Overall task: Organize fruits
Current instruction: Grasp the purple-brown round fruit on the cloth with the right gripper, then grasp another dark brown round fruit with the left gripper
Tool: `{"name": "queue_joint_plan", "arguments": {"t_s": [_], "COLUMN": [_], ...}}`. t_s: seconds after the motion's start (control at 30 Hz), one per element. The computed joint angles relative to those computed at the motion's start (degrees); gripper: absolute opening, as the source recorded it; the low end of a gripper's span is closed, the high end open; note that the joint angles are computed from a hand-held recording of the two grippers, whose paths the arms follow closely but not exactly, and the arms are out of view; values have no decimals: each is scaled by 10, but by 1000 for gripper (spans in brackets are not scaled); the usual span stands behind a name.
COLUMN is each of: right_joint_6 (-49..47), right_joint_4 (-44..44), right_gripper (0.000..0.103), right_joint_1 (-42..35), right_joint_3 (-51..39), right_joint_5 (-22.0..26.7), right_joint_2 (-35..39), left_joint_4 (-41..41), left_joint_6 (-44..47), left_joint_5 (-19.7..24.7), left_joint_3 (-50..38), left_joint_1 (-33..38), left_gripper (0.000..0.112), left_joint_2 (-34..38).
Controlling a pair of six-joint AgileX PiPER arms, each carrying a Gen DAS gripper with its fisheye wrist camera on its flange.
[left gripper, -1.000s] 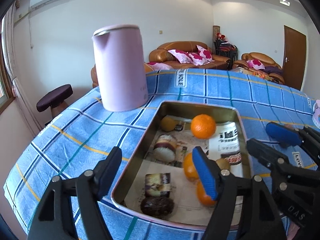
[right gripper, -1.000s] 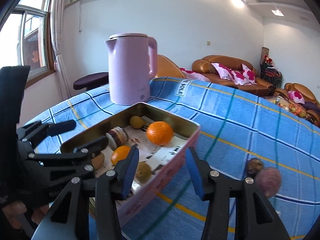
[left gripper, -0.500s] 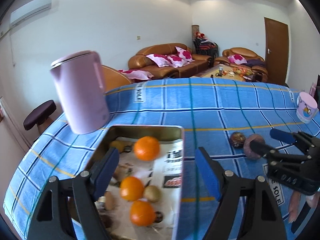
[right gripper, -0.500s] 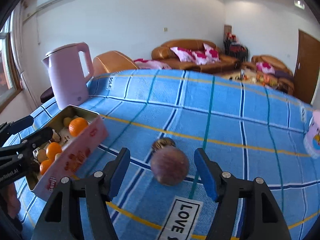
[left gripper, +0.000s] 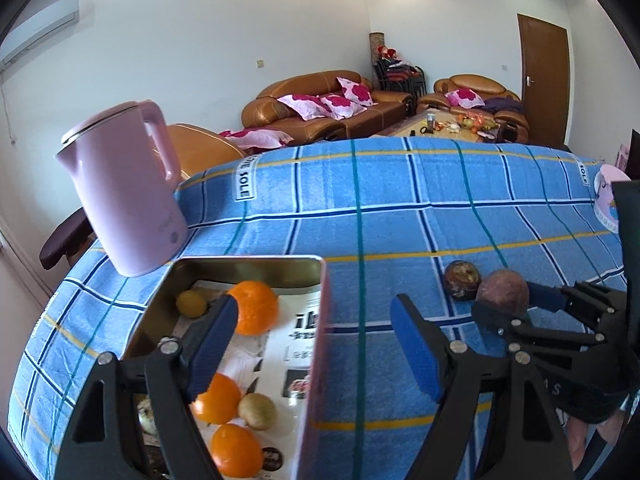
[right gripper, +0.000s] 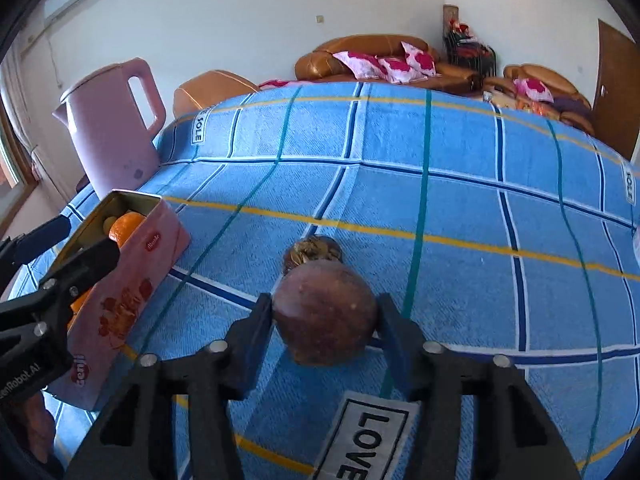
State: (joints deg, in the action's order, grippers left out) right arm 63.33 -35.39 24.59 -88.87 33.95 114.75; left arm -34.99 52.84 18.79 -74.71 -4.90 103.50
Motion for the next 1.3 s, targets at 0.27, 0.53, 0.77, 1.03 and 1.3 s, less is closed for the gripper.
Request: {"name": "queue_joint_plan", "arguments": {"t_s": [0.27, 0.53, 0.77, 1.03, 1.3], "right_joint_6": [146, 234, 286, 264, 233], "right_joint_4": [-117, -167, -186, -170, -148], "right_gripper": [53, 53, 53, 53, 53], "right_joint_1": [4, -16, -30, -31, -31], "right_joint_3": [65, 133, 170, 166, 156], "right_joint_5": [16, 48, 39, 25, 12], "right_joint_2": [-46, -91, -124, -118, -107], "left_joint_4": [-6, 91, 145, 121, 62], "left_joint_6": [-23, -146, -207, -187, -120], "left_joint_5": [66, 100, 129, 177, 176], "left_joint_3": [-50, -130, -183, -224, -189], "left_joint_1": [-35, -95, -120, -118, -100], "left_gripper": [81, 81, 79, 52, 39], "left_joint_2": [39, 102, 148, 181, 161]}}
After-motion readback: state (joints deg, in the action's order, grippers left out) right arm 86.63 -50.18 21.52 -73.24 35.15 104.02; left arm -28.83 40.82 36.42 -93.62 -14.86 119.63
